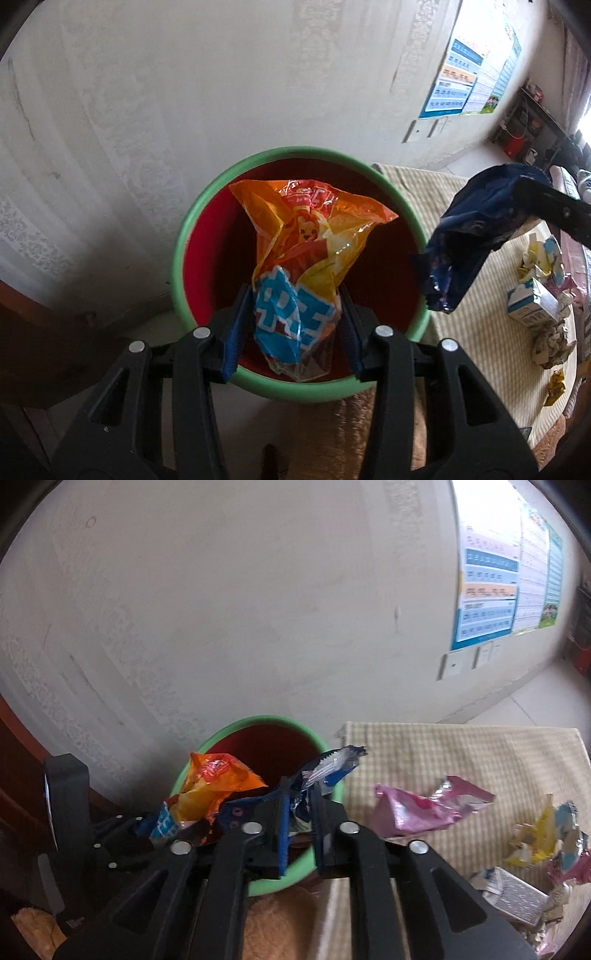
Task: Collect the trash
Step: 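Carry the chip bag and blue wrapper over the bin and open both tools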
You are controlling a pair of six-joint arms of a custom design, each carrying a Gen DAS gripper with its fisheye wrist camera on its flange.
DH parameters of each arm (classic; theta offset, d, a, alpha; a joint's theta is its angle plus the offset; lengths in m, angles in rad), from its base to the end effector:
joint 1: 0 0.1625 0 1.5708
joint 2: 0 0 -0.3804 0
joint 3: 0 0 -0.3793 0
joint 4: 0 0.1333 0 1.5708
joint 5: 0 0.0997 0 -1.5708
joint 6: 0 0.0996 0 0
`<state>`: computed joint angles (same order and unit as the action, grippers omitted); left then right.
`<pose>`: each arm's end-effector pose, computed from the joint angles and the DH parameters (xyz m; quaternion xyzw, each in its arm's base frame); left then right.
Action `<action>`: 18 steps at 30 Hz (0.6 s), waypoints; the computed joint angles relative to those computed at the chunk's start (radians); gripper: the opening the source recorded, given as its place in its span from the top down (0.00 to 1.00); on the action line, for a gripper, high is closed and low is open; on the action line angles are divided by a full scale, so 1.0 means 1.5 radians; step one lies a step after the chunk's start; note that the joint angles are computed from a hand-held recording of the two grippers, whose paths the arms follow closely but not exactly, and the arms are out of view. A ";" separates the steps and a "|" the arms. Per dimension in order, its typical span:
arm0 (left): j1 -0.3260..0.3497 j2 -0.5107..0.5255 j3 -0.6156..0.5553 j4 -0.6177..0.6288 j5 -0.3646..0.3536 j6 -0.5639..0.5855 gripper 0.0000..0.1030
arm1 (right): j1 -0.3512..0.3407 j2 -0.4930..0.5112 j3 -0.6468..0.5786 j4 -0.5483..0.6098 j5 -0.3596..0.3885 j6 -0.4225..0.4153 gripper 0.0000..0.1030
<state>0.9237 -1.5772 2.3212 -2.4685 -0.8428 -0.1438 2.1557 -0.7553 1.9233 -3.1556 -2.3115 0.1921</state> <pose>-0.0738 -0.4287 0.2278 0.2055 0.9092 -0.2029 0.2999 0.3569 -0.4192 0.0475 0.1045 -0.9091 0.3126 0.2547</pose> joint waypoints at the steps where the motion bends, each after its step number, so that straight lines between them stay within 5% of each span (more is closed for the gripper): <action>1: 0.004 0.000 -0.001 0.001 0.002 -0.002 0.58 | 0.000 0.004 -0.001 -0.003 0.005 0.000 0.71; 2: 0.007 0.001 -0.002 -0.001 0.003 -0.002 0.57 | 0.001 0.008 -0.003 -0.008 0.007 -0.003 0.61; 12: 0.006 0.000 0.012 -0.021 0.008 -0.021 0.36 | -0.007 -0.025 0.038 -0.012 0.049 0.041 0.43; 18: -0.014 -0.003 0.024 -0.017 -0.006 -0.011 0.34 | -0.013 -0.062 0.089 -0.036 0.067 0.059 0.42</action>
<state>0.9033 -1.5817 2.3569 -2.4938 -0.8521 -0.1600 2.1365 -0.8481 2.0566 -3.2098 -2.2115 0.2801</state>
